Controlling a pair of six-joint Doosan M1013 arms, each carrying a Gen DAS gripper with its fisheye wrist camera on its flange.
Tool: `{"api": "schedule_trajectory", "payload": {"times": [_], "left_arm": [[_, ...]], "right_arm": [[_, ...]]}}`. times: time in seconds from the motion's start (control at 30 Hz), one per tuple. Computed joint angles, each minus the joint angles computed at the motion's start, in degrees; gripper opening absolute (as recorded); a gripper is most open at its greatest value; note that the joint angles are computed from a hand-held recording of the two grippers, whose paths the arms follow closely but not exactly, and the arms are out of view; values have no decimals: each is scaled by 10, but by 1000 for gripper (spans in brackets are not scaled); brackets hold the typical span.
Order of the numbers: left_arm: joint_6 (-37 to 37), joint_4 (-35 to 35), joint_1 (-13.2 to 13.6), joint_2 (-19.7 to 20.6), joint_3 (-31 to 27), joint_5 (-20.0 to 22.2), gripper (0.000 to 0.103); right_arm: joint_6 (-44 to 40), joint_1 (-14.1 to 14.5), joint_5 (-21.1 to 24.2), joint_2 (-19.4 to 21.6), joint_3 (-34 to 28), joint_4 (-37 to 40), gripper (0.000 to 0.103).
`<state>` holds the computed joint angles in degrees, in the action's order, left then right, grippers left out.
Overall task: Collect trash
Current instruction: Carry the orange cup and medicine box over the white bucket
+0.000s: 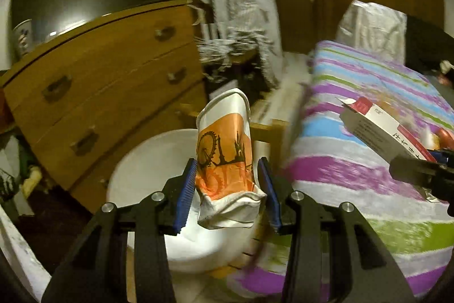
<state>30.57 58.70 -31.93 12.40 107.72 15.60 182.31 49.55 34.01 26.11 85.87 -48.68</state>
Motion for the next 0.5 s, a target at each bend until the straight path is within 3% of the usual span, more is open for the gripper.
{"api": "schedule_trajectory", "payload": {"times": [0.3,0.5], "left_arm": [[13,-4,48,23,-28,25,42],[49,-40,64,36,-35,26,43]], "right_arm": [[-221,-20,32,99,-173,159,49],[-280,-25,65,145,-240,206,49]]}}
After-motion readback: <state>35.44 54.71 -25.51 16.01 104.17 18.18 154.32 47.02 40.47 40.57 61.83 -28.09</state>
